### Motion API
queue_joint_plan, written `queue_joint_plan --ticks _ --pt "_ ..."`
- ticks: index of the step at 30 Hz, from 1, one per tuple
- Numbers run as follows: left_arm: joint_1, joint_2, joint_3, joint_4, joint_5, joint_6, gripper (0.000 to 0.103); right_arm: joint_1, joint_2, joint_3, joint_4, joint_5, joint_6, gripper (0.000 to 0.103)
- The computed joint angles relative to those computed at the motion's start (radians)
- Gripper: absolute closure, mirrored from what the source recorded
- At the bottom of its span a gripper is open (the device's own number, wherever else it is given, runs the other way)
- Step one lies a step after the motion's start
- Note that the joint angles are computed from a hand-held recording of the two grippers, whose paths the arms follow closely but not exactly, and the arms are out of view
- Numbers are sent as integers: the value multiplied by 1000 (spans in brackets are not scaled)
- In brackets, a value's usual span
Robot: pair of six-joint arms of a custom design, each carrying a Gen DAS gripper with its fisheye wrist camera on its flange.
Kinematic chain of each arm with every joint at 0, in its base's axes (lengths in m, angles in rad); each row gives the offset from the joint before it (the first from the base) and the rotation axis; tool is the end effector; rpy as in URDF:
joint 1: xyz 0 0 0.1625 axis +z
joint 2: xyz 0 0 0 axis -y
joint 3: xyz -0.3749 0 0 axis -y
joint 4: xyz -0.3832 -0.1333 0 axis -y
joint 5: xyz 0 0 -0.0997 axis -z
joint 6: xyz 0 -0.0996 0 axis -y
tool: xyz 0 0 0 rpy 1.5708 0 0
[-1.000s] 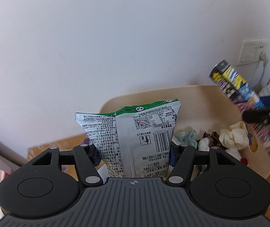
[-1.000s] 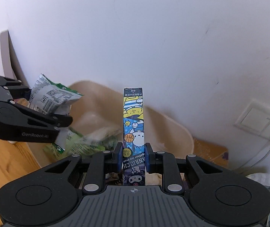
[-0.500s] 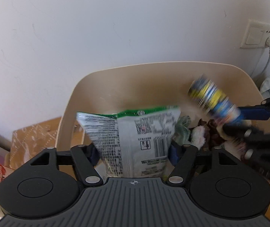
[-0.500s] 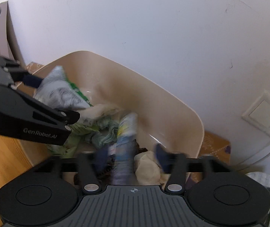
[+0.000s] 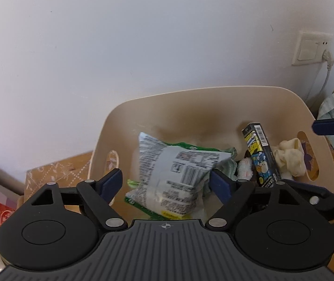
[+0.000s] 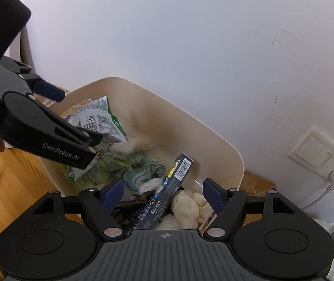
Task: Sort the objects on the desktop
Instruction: 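Carry the snack bag and snack stick into the basket and release both, then move both grippers back to the table toward the brown claw clip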
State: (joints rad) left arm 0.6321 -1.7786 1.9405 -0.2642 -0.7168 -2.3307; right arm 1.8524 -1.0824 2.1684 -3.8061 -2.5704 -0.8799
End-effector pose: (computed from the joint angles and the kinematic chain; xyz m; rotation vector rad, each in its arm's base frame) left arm -0.0753 -0.3134 0.3617 -0.5130 1.6218 -0.8052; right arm 0.1711 -0.4131 0.2235 0.4460 -1.8154 0.8070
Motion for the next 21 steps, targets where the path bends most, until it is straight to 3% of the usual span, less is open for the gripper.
queue_joint_plan --ticks 5,7,11,15,21 --pt "-49 12 0 38 -48 -38 14 35 2 -2 -13 -22 -19 25" --pt "-51 9 14 27 -34 -38 14 55 -5 16 -27 -34 -17 25" --pt "-90 -1 41 -6 -57 -13 12 114 -49 75 -20 -66 36 24" --pt "-172 -28 69 -29 -117 10 11 164 -74 136 -41 -87 74 16" --pt "-338 -63 127 -71 -271 57 10 218 -98 224 -19 -135 158 15"
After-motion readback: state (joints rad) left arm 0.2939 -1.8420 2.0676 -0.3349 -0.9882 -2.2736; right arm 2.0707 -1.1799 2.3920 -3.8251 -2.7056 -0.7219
